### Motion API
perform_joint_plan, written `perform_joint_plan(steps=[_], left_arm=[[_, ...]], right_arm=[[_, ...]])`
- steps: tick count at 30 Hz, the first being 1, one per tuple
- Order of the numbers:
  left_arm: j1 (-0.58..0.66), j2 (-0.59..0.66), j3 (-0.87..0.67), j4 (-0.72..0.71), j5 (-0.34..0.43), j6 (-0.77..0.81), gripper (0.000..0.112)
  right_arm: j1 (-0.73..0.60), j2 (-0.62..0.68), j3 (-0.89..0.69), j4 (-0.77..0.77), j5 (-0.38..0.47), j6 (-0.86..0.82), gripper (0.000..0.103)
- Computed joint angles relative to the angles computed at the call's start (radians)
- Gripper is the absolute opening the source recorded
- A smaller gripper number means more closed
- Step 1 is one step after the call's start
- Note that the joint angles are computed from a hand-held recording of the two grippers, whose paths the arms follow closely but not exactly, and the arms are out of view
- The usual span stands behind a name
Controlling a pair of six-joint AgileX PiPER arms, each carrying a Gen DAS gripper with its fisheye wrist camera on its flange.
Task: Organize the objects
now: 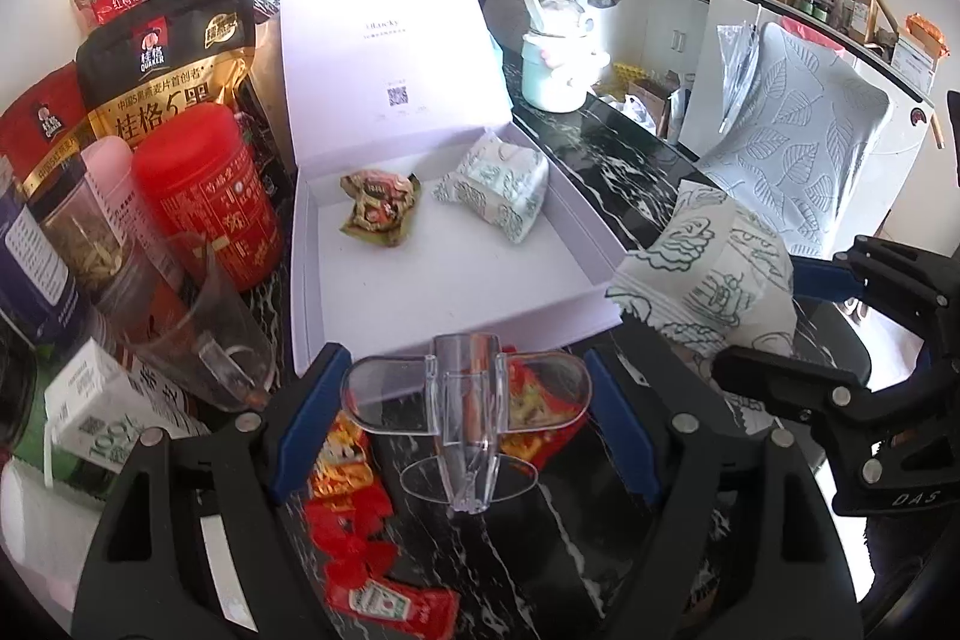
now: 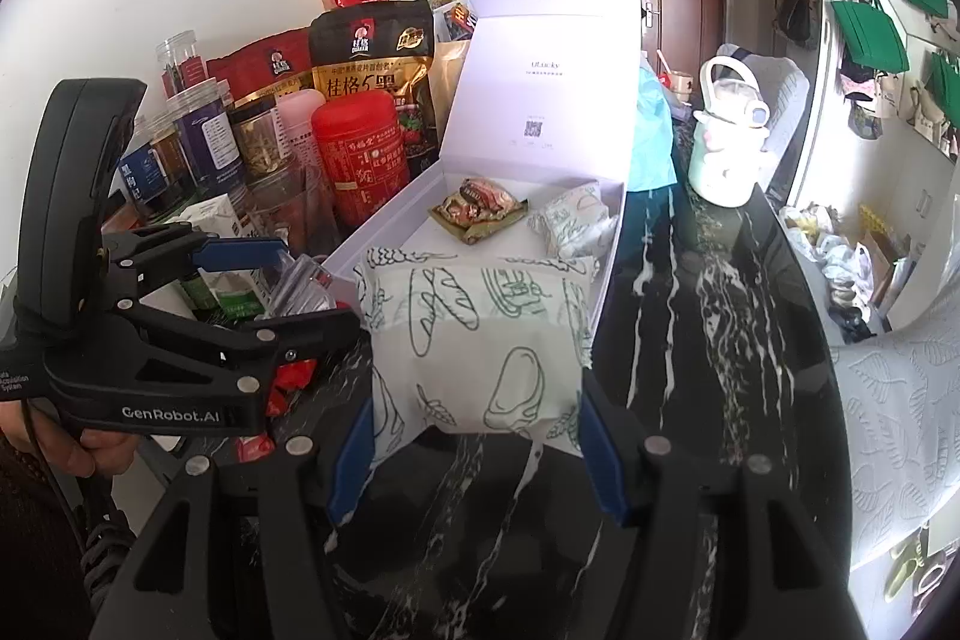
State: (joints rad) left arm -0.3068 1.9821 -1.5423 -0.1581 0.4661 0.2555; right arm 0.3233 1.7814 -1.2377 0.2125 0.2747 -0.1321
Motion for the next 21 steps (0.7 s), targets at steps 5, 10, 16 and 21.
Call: perform_joint_plan(steps=[5,10,16,21], left_arm=[[0.012,0.048,-0.096,0.017,0.038,-0.013,0.079],[0.021,0.111,-0.208,0.036,0.086,-0.028,0.079],[0.032,0.212,-0.384,0.058,0.162,-0.052,0.079],[0.038,0.319,-0.575,0.076,0.253,-0.07,0.079]], right_arm=[[-0.014,0.044,-0.08,0.035,0.034,-0.051,0.062],[-0.027,0.099,-0.173,0.049,0.075,-0.081,0.062],[-0.044,0.173,-0.297,0.074,0.128,-0.122,0.062],[-0.058,0.245,-0.417,0.082,0.183,-0.14,0.062]])
